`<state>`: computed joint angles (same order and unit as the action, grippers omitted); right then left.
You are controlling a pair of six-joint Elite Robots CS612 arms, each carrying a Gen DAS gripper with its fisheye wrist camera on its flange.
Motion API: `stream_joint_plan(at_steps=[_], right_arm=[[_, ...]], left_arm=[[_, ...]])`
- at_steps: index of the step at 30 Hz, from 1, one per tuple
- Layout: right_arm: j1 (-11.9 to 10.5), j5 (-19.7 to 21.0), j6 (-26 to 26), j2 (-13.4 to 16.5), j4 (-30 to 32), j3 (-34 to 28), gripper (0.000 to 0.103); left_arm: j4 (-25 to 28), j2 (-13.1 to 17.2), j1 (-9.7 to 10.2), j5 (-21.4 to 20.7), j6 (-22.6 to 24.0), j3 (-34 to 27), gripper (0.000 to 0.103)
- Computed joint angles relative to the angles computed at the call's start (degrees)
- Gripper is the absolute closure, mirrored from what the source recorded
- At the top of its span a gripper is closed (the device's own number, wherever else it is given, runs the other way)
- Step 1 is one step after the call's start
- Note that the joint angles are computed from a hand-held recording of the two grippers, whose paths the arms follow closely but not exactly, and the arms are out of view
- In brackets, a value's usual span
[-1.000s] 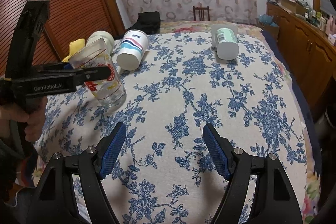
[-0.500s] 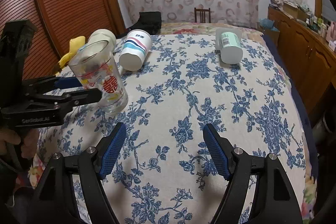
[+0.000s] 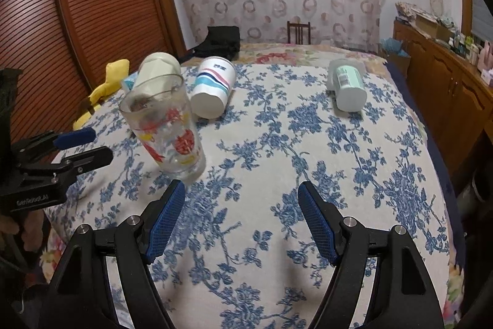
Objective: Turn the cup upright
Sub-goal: 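Rotate the glass cup rim-up with the left gripper and lower it, then set the glass cup upright on the sheet and open the left gripper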
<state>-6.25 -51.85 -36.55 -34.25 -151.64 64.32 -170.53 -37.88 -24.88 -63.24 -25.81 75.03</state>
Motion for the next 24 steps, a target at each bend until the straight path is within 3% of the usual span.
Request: stream_joint_plan(at_steps=[5,9,16,24], right_arm=[[0.0,1.2,3.9,-0.9,-7.9,2.6,0.019],[-0.4,2.9,8.5,-1.8,-18.1,5.7,0.017],[-0.9,4.0,15.0,-2.6,-32.1,9.8,0.017],[-1.2,3.9,17.7,-2.2,-35.4,10.2,0.017]], left_arm=[[-4.4,-0.9,-0.94,7.5,-0.2,2.7,0.038],[-9.1,-1.4,-1.66,12.8,-0.1,4.8,0.037],[-15.1,-2.2,-2.22,15.9,-1.2,7.6,0.037],[-17.8,-2.4,-2.74,17.2,-1.5,8.9,0.037]])
